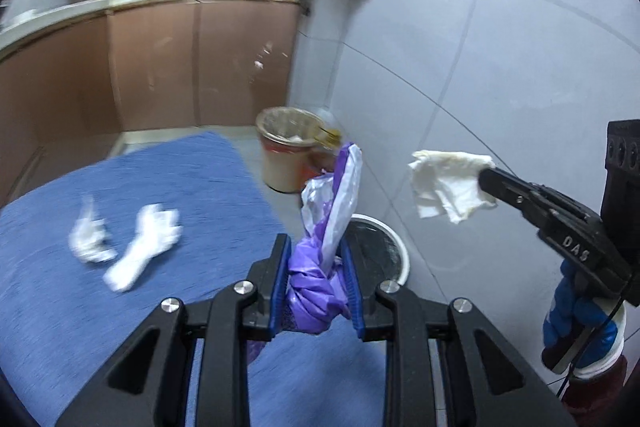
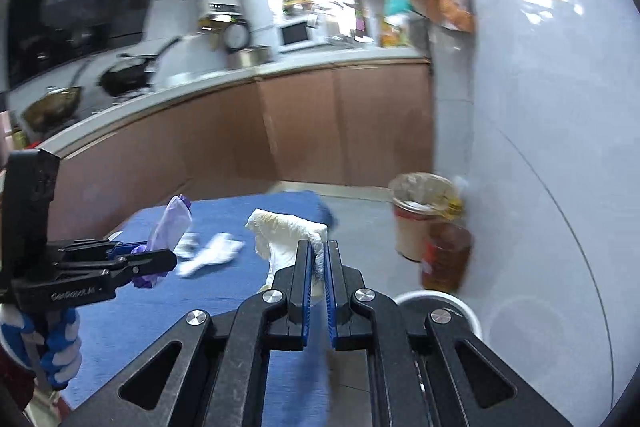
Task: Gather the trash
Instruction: 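Lift the purple wrapper and white tissue and carry them toward the white bin, then open both tools over the white bin to drop the wrapper and tissue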
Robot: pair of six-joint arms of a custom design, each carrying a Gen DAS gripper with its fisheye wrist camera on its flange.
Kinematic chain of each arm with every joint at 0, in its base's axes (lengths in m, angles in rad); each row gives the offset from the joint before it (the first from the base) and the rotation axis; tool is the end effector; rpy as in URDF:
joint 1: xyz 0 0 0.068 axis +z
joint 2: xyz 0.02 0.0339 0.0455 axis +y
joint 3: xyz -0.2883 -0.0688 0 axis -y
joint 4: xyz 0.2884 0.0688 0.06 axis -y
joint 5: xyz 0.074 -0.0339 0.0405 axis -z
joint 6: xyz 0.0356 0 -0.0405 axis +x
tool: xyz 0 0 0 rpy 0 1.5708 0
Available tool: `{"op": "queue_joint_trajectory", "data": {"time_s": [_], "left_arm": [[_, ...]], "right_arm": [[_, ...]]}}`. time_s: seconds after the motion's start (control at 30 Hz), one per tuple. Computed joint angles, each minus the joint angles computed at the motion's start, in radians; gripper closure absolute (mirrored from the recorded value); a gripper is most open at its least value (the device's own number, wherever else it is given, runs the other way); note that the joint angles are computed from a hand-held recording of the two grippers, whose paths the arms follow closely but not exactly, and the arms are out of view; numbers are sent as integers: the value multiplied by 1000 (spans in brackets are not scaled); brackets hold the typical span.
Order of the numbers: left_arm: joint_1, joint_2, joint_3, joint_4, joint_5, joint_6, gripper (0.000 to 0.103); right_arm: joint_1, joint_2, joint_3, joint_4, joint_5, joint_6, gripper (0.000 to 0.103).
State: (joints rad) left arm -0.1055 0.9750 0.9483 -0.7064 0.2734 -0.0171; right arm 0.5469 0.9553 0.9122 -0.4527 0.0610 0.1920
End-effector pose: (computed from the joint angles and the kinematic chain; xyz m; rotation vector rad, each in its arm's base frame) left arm 0.2263 -0.0336 0.3319 0.2419 2.2869 -0.3778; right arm 0.2066 0.1233 0.3443 -0.3313 2.0625 0.3901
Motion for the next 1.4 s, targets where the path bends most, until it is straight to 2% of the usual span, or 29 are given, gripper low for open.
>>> {"op": "queue_joint_trajectory", "data": {"time_s": [0.1, 0.27, 0.4, 0.6, 0.67, 0.73, 0.77, 0.87, 1.07, 1.17, 1.4], "left_arm": [[-103, 144, 25, 89, -36, -41, 78], [-199, 407, 109, 203, -44, -96, 78], [-234, 614, 217, 248, -11, -146, 78], [-260, 842, 372, 271, 27, -200, 77], [-261, 889, 393, 277, 34, -212, 72], [-259, 937, 421, 284, 42, -226, 59], [-258, 953, 428, 288, 45, -230, 58], [-248, 982, 434, 299, 56, -240, 57], [-231, 944, 386, 318, 46, -235, 56], [-227, 884, 341, 324, 33, -231, 56], [-213, 655, 190, 346, -25, -208, 56]], "right_arm": [[-78, 27, -30, 21, 0, -7, 96], [-214, 120, -76, 82, -21, -12, 96], [-291, 234, -86, 141, -32, -17, 96], [-349, 407, -67, 216, -43, -8, 95], [-370, 458, -61, 242, -51, -9, 95], [-383, 510, -49, 260, -54, -4, 95], [-387, 525, -49, 268, -54, -1, 95], [-398, 567, -51, 286, -58, 0, 94], [-413, 586, -60, 297, -72, 3, 74], [-407, 562, -69, 290, -69, 12, 71], [-357, 484, -65, 259, -41, 33, 54]]}}
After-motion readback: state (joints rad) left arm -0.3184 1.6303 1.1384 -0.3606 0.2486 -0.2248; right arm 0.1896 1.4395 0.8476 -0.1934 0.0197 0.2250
